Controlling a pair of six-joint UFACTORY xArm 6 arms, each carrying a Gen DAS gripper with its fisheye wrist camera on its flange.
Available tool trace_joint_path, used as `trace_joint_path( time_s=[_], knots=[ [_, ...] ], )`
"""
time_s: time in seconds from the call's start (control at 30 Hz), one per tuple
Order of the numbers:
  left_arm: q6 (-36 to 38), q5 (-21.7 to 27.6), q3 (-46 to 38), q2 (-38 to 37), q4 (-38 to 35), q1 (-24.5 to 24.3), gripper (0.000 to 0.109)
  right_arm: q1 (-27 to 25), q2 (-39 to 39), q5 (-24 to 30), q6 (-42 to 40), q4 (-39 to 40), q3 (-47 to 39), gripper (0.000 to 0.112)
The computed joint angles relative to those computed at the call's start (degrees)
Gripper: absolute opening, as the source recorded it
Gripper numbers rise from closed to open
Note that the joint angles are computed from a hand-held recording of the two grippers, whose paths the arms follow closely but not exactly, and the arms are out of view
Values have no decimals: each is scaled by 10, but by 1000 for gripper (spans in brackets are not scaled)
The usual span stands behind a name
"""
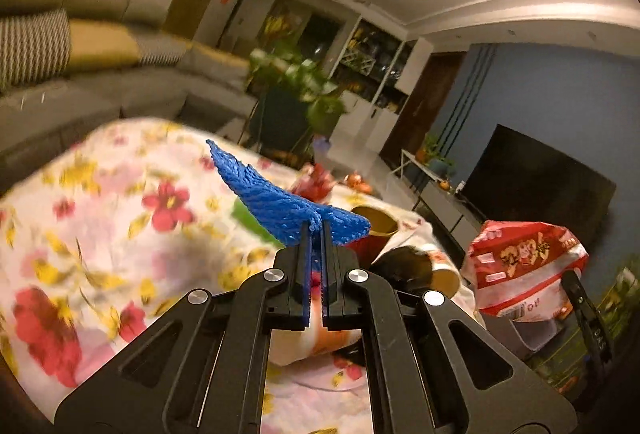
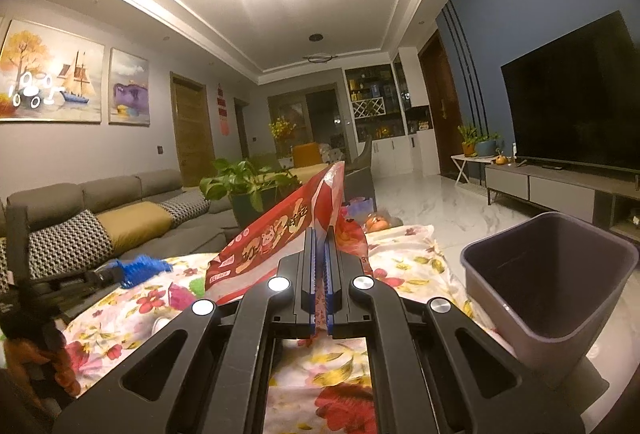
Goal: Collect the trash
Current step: 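Grasp the blue mesh net with the left tool while the right tool holds the snack bag, then carry the net and snack bag over the grey bin and release both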
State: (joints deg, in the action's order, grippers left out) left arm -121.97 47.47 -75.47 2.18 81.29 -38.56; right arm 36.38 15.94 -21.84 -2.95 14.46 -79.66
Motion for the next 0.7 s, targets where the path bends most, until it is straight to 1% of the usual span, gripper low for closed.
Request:
trace_joint_path(
  time_s=[0.07, 0.2, 0.33, 0.47, 0.67, 0.7],
  knots=[
    [18, 4, -17, 8, 2, -8, 2, -3, -7, -7, 1, 3, 8, 4],
    [71, -1, -84, 47, -3, -19, 2, -4, -23, -25, -21, 29, 28, 4],
    [130, -12, -179, 112, -13, -31, 2, -12, -37, -37, -35, 52, 45, 4],
    [188, -38, -273, 178, -30, -36, 2, -28, -50, -47, -49, 77, 60, 4],
    [327, -73, -483, 326, -105, -43, 2, -48, -68, -69, -99, 136, 81, 4],
    [357, -75, -533, 359, -126, -44, 2, -51, -70, -75, -108, 146, 84, 4]
  ],
)
